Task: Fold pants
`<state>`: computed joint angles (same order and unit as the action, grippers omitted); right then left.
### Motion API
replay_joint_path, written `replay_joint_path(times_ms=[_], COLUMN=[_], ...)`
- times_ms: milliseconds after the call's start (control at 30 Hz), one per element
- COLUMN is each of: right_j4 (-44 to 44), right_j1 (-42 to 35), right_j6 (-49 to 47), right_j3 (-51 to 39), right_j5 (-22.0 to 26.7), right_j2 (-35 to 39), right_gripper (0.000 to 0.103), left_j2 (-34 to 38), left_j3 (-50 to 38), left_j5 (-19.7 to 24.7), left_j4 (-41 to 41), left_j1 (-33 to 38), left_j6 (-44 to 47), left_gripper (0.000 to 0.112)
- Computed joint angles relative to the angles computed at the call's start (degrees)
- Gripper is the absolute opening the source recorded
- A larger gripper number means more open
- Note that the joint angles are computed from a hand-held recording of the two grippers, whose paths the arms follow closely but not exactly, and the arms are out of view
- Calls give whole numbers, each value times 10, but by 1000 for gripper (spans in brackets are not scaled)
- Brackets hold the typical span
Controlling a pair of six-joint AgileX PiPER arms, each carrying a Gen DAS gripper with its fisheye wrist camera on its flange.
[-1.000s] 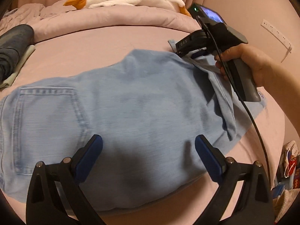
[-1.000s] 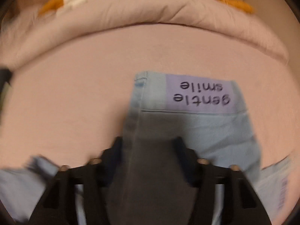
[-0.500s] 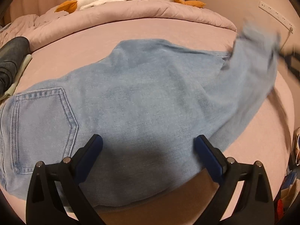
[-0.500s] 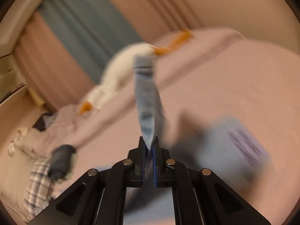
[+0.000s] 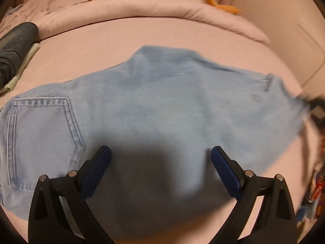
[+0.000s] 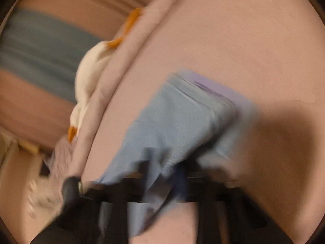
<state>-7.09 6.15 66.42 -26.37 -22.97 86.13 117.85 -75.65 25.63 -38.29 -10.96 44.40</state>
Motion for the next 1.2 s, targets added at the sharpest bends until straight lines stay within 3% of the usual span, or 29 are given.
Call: replay_joint_path(times_ms=[67,133,200,267,367,400,467,567,633,700,733,767,800,833,933,967,1067,1167,1200], right_j4=[29,38,118,175,143,111,13,-102,-127,-129,-143,-137,-107,-55,21,40,122,274,320], right_j1=[8,11,31,36,-13,-28,-70,-147,-177,-184,-183,-166,-141,-103,-47,-28,23,20,-3], right_j6=[-92,-147,-247,-288,-181,-123,-15,77,105,114,123,114,83,29,-143,-201,-372,-537,-564], right_j3=[-22,-21,3,25,63,82,140,174,184,162,138,111,85,45,-64,-101,-156,-114,-94], right_j5=[14,-26,-53,-50,-43,-69,-172,-284,-313,-260,-202,-145,-88,-31,141,175,180,127,130], right_j2=[-56,-117,-158,-156,-65,-30,10,68,62,27,5,-4,-4,2,-51,-63,-107,-163,-168], right_gripper=[6,5,5,5,5,5,5,8,26,45,45,40,14,7,7,7,7,7,7], left_j2=[-4,-6,-5,-3,-4,-4,-1,3,2,5,7,11,14,17,27,28,27,25,25], left_j3=[13,23,24,24,32,33,29,22,19,10,3,-8,-19,-27,-46,-47,-42,-38,-39], left_j5=[-34,-49,-45,-57,-79,-79,-71,-63,-61,-53,-47,-37,-29,-22,-14,-18,-33,-36,-34], left_j4=[2,-43,-68,-51,-24,-20,-33,-17,1,17,25,32,35,32,39,50,77,72,58], left_j1=[-10,-8,-1,-5,-15,-16,-11,-9,-11,-13,-15,-16,-18,-20,-27,-31,-39,-39,-36], left_j6=[6,44,57,45,39,39,59,43,18,-9,-25,-39,-49,-54,-75,-87,-108,-98,-87], left_gripper=[100,100,100,100,100,100,100,100,100,100,100,99,99,99,99,99,99,100,100])
